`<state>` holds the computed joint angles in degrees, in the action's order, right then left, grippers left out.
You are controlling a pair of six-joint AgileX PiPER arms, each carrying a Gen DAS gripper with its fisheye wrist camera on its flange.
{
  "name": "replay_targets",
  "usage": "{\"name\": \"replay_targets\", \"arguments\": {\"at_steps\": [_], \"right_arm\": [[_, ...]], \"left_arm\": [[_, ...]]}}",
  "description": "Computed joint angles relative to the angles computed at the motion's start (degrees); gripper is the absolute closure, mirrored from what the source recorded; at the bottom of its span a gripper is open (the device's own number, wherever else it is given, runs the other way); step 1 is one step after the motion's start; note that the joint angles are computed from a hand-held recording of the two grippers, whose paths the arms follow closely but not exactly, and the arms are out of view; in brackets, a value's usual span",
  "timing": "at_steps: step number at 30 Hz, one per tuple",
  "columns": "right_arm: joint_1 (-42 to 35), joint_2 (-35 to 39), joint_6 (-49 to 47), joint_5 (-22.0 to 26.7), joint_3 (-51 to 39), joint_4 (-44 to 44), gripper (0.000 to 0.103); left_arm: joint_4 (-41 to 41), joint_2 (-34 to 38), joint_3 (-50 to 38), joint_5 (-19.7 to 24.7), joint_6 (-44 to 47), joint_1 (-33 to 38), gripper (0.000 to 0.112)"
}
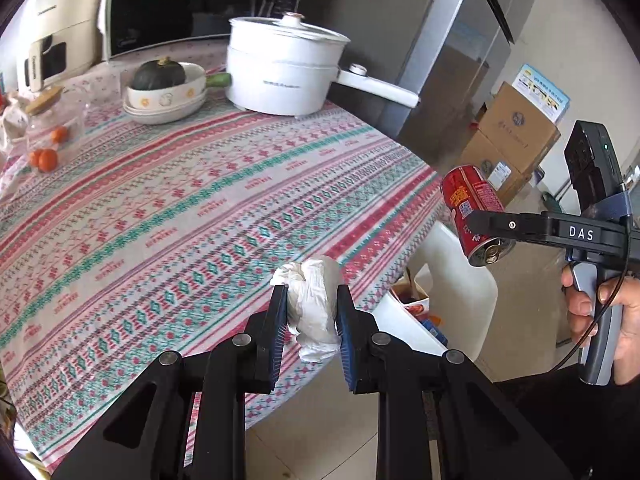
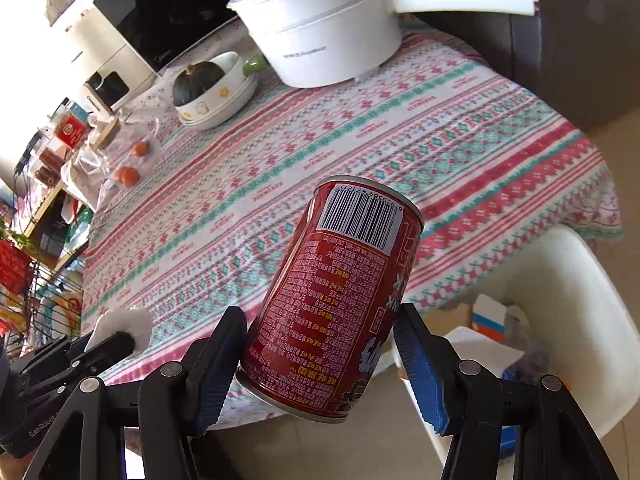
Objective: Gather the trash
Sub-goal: 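Carry the tissue and red can to the white bin and open both tools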
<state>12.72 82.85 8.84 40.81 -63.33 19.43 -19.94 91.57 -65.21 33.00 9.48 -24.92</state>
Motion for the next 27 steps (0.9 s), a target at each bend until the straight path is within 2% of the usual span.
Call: {"name": "replay_targets", "arguments": {"at_steps": [5, 13, 20, 24, 27], "right_arm": [[-8.2, -3.4, -4.5, 2.8, 5.8, 1.3, 0.037], [-20.1, -3.7, -12.6, 5.4, 13.4, 2.6, 0.037], [-29.4, -3.6, -18.6, 7.1, 17.1, 3.7, 0.037], [-31.5, -2.8, -19.4, 7.0, 17.3, 3.3, 0.037], [-31.9, -1.9, -19.4, 7.0, 17.1, 3.0, 0.037]], "left_arm": [[0.4, 6.0, -4.5, 0.2, -1.2, -6.7, 0.087], [-2.6, 16.6, -11.7, 1.0, 2.6, -15.6, 0.087], [-4.7, 26.2, -22.3, 3.4, 4.1, -20.0, 0.087], [-4.7, 31.3, -27.7, 4.6, 3.0, -21.0, 0.086], [-7.0, 34.2, -31.4, 7.3, 4.5, -20.4, 0.079]]}}
